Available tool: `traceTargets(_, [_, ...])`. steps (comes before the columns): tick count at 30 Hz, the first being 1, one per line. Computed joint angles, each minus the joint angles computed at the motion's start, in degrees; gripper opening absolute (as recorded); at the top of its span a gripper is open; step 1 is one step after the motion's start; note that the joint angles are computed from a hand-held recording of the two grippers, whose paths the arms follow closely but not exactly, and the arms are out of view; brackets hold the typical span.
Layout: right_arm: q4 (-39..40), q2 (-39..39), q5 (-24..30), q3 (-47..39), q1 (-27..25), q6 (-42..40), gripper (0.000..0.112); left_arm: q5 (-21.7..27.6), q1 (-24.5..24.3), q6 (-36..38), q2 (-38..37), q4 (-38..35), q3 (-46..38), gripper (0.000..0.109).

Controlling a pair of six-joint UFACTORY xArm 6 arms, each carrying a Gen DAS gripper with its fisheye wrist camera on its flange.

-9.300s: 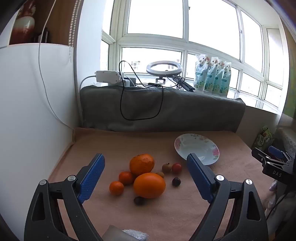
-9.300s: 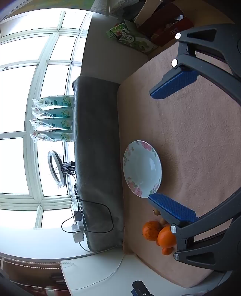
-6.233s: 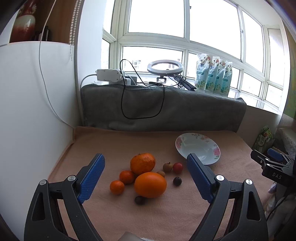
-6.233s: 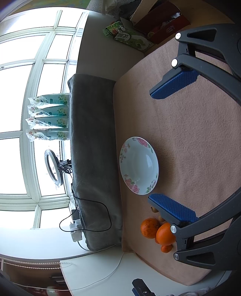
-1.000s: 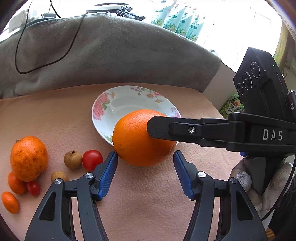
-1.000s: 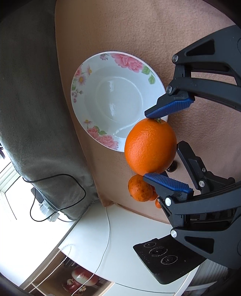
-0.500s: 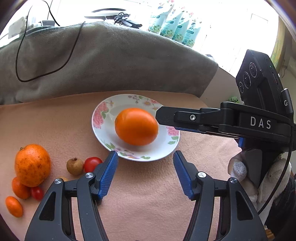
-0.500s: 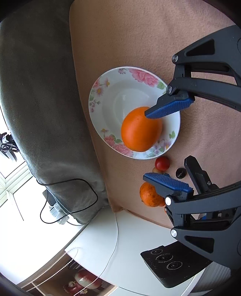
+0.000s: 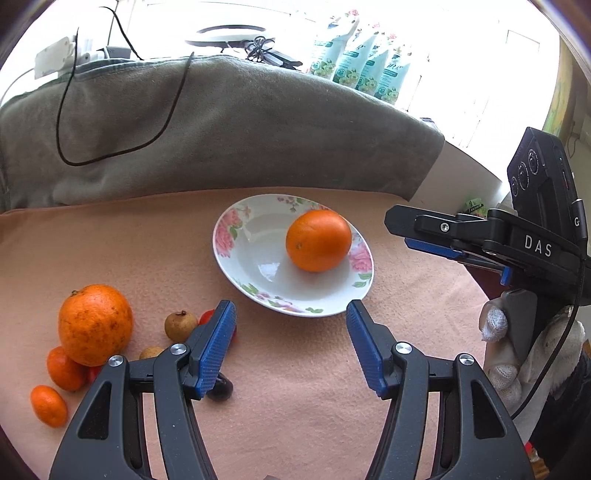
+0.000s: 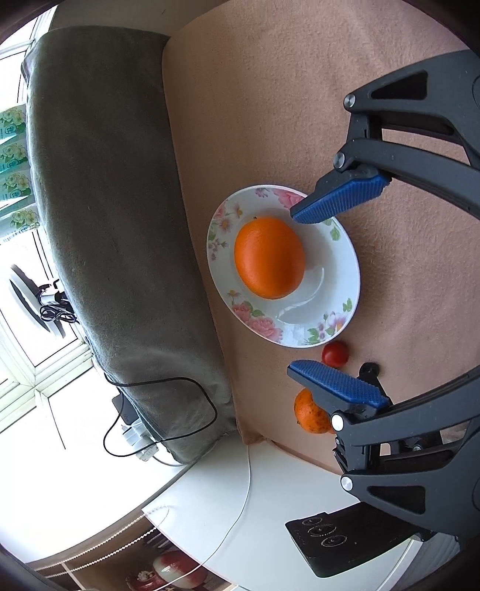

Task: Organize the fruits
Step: 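Lower the orange into the white bowl and open the right gripper, then withdraw the right gripper from the bowl toward the bumpy mandarin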

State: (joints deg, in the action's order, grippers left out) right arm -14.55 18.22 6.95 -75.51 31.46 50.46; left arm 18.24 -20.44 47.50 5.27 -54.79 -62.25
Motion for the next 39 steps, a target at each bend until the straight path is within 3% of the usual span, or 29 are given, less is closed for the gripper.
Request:
traceTargets(6, [-17.3,-1.9,2.1,0.6,-0.5,14.5,0.09,-1.6,0.1,-2.2,-0.9,2.5,1.2,0.063])
traceTargets(13, [-19.7,-2.0,3.4,0.2,0.7,15.5,0.09,-1.8,1.7,-1.5,-3.2,1.3,3.6,0.065])
traceTargets(16, [-17.7,-1.4,3.6,-0.5,1.4,13.3,0.091,-2.8,2.6,-1.8,-4.4,1.9,5.2,0.071])
traceTargets(26, [-8.9,1.7,4.5,-3.8,3.6,4.9,0.091,-3.6,8.6,-7.2,-6.4,8.2,8.0,0.077])
traceTargets(32, [-7.1,4.0,5.8,-7.1,4.6,3.2,0.091,-3.9,11.5,-9.9,-6.2,11.3,8.4,0.077])
traceTargets(39, [0.4,8.3,10.0,-13.7,6.3,-6.3,0.091,-3.5,13.8,-12.7,-5.6,13.7,8.3,0.077])
